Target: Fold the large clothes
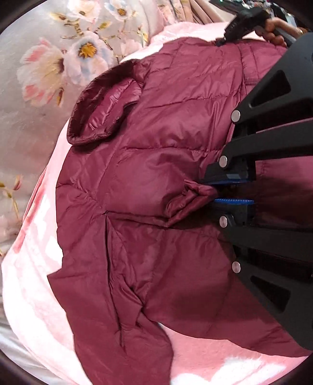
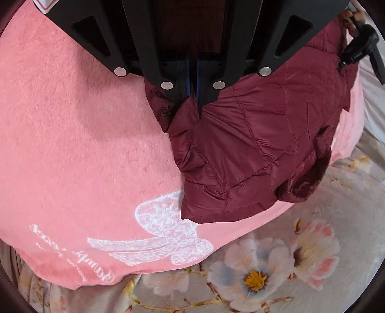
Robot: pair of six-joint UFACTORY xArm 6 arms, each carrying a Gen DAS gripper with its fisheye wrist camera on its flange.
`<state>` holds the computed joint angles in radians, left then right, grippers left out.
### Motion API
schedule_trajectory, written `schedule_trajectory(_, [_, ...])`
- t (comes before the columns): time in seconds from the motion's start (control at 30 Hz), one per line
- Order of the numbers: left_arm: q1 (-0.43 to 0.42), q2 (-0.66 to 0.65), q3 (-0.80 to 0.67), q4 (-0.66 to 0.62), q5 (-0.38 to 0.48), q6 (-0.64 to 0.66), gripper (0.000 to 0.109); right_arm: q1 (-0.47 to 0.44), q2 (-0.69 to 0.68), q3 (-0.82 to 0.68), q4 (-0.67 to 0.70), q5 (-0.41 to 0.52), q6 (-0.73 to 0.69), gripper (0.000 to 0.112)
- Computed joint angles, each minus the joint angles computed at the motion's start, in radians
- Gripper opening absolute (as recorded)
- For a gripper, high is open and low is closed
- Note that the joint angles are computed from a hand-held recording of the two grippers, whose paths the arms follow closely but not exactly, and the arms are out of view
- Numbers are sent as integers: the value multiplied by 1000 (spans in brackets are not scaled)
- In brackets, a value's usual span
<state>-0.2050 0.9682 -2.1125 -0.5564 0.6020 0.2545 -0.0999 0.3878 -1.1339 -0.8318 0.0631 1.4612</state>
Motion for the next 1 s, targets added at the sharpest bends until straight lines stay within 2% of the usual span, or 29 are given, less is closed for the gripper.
schedule_trajectory(0.03, [10, -12, 11, -31, 17, 21, 11, 11, -9, 3, 35, 23, -41, 5])
schedule_trajectory(0.07, [19, -24, 20, -46, 34, 33, 17, 23, -27, 8, 57, 56, -72, 9])
schedule_trajectory(0.1, [32, -54, 54, -55, 39, 54, 22, 29, -53, 24, 37, 85, -61, 16])
schedule_trajectory(0.13, [41, -90, 100, -52, 22, 69, 35, 40, -99, 53, -24, 131, -8, 18])
schedule_trajectory(0.17, [44, -116, 132, -48, 4, 76, 43, 47, -130, 74, -78, 162, 37, 22])
schedule_trajectory(0.2, [51, -161, 191, -40, -31, 89, 45, 72, -172, 88, -135, 224, 77, 22])
schedule_trajectory(0.23, [55, -199, 239, -14, -66, 81, 46, 93, -202, 96, -182, 253, 101, 22])
schedule_trajectory(0.3, [54, -240, 274, 55, -105, 28, 46, 129, -222, 86, -194, 247, 68, 22])
schedule_trajectory(0.37, [48, -261, 262, 15, -84, 39, 46, 170, -198, 38, -125, 232, -39, 22])
schedule_trajectory(0.43, [28, -262, 228, 4, -42, 31, 46, 221, -126, -48, -3, 201, -188, 21])
schedule_trajectory(0.5, [-3, -259, 210, 0, -8, 46, 46, 270, -48, -135, 123, 215, -331, 16])
schedule_trajectory(0.6, [-54, -228, 199, 78, -30, 28, 46, 322, 50, -241, 232, 255, -475, 16])
schedule_trajectory(0.7, [-78, -153, 149, 206, -33, -74, 46, 342, 120, -309, 240, 299, -491, 16])
schedule_trajectory(0.77, [-80, -116, 128, 219, -22, -100, 46, 346, 145, -325, 225, 314, -474, 16])
schedule_trajectory(0.87, [-94, -133, 209, 236, -131, -82, 46, 343, 167, -326, 197, 290, -434, 16])
schedule_trajectory(0.97, [-113, -150, 286, 347, -247, -139, 46, 343, 182, -332, 152, 287, -398, 16])
schedule_trajectory(1.0, [-116, -152, 293, 376, -261, -160, 46, 344, 186, -336, 135, 289, -385, 16])
